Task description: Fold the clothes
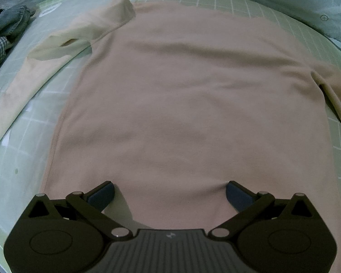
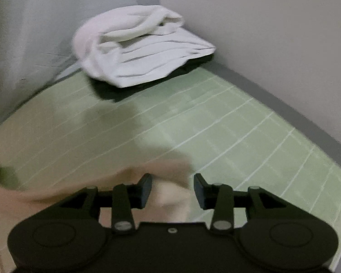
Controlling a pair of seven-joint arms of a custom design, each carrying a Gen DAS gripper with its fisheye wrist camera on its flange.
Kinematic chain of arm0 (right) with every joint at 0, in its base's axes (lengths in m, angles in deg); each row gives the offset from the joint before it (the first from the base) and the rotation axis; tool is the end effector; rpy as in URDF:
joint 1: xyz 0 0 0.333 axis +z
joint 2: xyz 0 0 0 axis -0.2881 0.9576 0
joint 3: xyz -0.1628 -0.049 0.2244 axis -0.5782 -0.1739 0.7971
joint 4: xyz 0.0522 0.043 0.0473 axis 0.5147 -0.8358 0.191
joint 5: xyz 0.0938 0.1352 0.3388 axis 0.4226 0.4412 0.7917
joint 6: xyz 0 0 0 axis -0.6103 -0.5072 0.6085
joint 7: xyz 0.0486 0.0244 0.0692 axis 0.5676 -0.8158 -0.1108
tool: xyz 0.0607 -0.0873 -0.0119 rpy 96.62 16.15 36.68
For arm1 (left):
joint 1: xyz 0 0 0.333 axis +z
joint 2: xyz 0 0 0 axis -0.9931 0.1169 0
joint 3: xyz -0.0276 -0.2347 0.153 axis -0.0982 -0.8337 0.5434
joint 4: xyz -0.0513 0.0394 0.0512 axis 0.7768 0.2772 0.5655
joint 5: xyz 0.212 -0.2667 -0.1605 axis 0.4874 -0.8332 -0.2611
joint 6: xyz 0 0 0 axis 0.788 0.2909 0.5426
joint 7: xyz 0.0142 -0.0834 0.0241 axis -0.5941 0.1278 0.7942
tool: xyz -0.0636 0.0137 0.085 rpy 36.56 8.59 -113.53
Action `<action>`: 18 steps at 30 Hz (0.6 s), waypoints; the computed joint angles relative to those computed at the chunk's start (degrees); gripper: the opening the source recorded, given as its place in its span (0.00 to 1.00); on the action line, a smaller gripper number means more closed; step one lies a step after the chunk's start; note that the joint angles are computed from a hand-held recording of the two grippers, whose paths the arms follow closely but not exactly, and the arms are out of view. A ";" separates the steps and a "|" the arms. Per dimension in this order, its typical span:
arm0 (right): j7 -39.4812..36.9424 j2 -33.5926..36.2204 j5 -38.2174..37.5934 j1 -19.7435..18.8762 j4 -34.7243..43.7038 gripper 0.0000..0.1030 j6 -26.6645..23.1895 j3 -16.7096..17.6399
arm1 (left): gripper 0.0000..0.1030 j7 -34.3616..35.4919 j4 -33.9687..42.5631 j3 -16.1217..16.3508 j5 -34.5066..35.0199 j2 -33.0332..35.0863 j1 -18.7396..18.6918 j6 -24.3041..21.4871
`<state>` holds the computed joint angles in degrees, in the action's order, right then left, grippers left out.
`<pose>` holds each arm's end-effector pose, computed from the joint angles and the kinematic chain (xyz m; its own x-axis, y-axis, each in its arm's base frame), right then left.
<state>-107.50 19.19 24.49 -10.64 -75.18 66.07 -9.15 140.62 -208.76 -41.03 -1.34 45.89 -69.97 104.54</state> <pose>0.4223 0.1217 0.3728 -0.6181 -0.7858 -0.0220 -0.5937 0.4850 -0.6422 0.4374 0.1162 0.3363 0.1350 -0.9907 -0.0169 -0.9343 -0.1216 -0.3351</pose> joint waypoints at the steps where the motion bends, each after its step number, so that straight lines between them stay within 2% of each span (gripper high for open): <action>1: -1.15 0.54 -0.07 0.06 1.00 0.40 -2.47 0.47 | 1.00 0.07 0.13 0.04 -0.02 0.08 -0.01 -0.09; 3: -2.64 1.46 -1.36 0.51 2.71 0.41 -6.27 1.08 | 1.00 0.10 0.24 0.06 -0.03 0.09 -0.02 -0.21; 5: -1.93 1.19 -3.95 1.37 3.23 0.41 -5.88 1.35 | 1.00 -0.04 0.17 0.01 0.04 -0.05 0.00 -0.26; 6: -1.07 1.08 -5.20 1.79 3.42 0.41 -4.82 1.46 | 1.00 -0.13 0.15 -0.02 0.09 -0.08 0.00 -0.24; 10: 3.16 2.80 -8.73 2.53 4.68 0.40 5.46 0.67 | 1.00 -0.05 0.07 0.03 0.07 -0.21 -0.07 -0.35; 14: 5.17 7.80 -10.40 4.05 8.92 0.40 10.28 1.25 | 1.00 0.46 0.08 0.21 -0.21 -0.14 -0.11 -0.36; 18: -1.41 13.54 -8.42 6.91 13.51 0.40 15.40 -0.37 | 1.00 1.28 -0.22 0.41 -0.66 -0.23 -0.11 0.06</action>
<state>-108.91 32.73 16.07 -3.73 -61.67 81.47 -9.52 141.90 -208.98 -40.62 -2.01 45.65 -70.09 104.61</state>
